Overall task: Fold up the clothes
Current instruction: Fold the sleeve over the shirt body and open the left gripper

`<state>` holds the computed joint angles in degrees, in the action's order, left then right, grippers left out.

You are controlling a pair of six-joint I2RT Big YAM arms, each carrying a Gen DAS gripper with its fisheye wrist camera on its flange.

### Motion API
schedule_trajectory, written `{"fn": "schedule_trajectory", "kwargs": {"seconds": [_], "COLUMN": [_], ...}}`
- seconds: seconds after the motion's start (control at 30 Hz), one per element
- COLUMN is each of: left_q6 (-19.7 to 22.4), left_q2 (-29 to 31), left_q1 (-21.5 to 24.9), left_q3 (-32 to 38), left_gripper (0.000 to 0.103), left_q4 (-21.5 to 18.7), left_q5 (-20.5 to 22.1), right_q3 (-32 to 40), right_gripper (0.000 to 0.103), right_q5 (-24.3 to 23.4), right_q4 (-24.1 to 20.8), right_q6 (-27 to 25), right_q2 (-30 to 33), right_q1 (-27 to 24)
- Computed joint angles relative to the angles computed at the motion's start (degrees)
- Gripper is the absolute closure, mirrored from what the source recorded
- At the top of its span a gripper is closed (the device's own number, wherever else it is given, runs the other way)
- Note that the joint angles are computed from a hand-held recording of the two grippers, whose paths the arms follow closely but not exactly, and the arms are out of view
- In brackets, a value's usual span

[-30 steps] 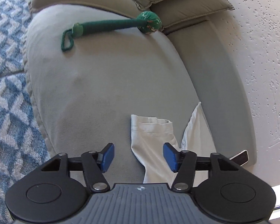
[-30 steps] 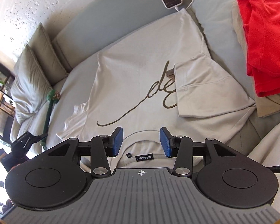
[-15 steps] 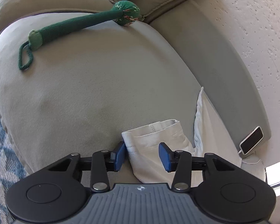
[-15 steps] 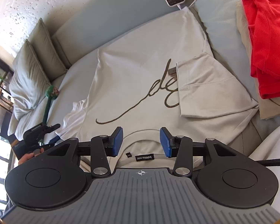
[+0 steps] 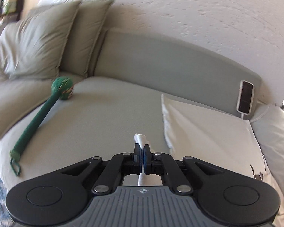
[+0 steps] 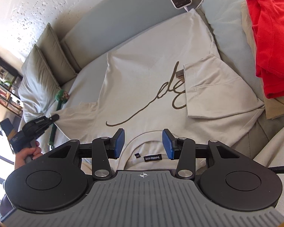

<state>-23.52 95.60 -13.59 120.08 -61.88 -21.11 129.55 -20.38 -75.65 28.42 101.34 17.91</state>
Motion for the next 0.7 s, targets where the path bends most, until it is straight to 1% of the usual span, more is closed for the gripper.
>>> {"fn": "schedule_trajectory", "kwargs": {"seconds": [0.03, 0.13, 0.2, 0.27, 0.33, 0.4, 0.43, 0.47, 0.5, 0.53, 0.57, 0.6, 0.67, 0.7], "left_q6": [3.84, 12.94, 18.53, 22.16, 22.42, 19.59, 18.13, 17.27, 17.16, 17.07, 16.05, 13.07, 6.93, 3.83], "left_q2": [1.05, 3.49, 4.16, 4.92, 7.24, 10.45, 12.06, 12.57, 12.06, 11.49, 10.93, 9.12, 5.53, 3.83], "left_q1": [-1.70, -6.77, -10.41, -13.10, -14.96, -15.99, -16.14, -16.45, -16.85, -17.24, -17.47, -16.72, -15.03, -14.15], "left_q3": [1.82, 4.67, 3.63, 2.18, 3.46, 6.83, 8.43, 8.78, 8.09, 7.34, 7.28, 6.06, 3.76, 2.78], "left_gripper": [0.103, 0.103, 0.103, 0.103, 0.102, 0.101, 0.094, 0.092, 0.087, 0.068, 0.058, 0.049, 0.047, 0.044], "left_q4": [-0.34, -1.31, -1.37, -1.79, -4.95, -10.65, -13.37, -14.74, -14.55, -14.29, -14.72, -13.96, -12.21, -11.29], "left_q5": [-1.01, -2.30, -2.92, -3.71, -4.43, -5.31, -5.68, -6.51, -7.78, -9.07, -9.44, -6.54, -0.52, 2.45], "right_q3": [-0.59, -2.43, -3.83, -4.79, -5.67, -5.98, -5.94, -5.95, -5.97, -6.04, -6.10, -6.16, -6.20, -6.17], "right_gripper": [0.057, 0.057, 0.057, 0.057, 0.056, 0.056, 0.056, 0.056, 0.056, 0.056, 0.056, 0.056, 0.056, 0.056], "right_q5": [-0.29, -0.99, -1.52, -1.60, -1.60, -1.80, -1.98, -2.15, -2.36, -2.64, -2.85, -3.05, -3.19, -3.26], "right_q4": [0.39, 1.37, 2.18, 2.77, 3.35, 3.65, 3.58, 3.52, 3.49, 3.47, 3.43, 3.38, 3.28, 3.27], "right_q6": [0.16, 0.60, 1.13, 1.50, 1.91, 1.93, 1.68, 1.44, 1.20, 0.84, 0.46, 0.11, 0.00, 0.19], "right_q2": [-0.36, -1.53, -2.42, -3.09, -3.72, -4.08, -4.16, -4.29, -4.42, -4.54, -4.61, -4.66, -4.54, -4.43], "right_q1": [-0.14, -0.70, -1.14, -1.50, -1.85, -2.12, -2.21, -2.25, -2.32, -2.41, -2.48, -2.55, -2.61, -2.68]}}
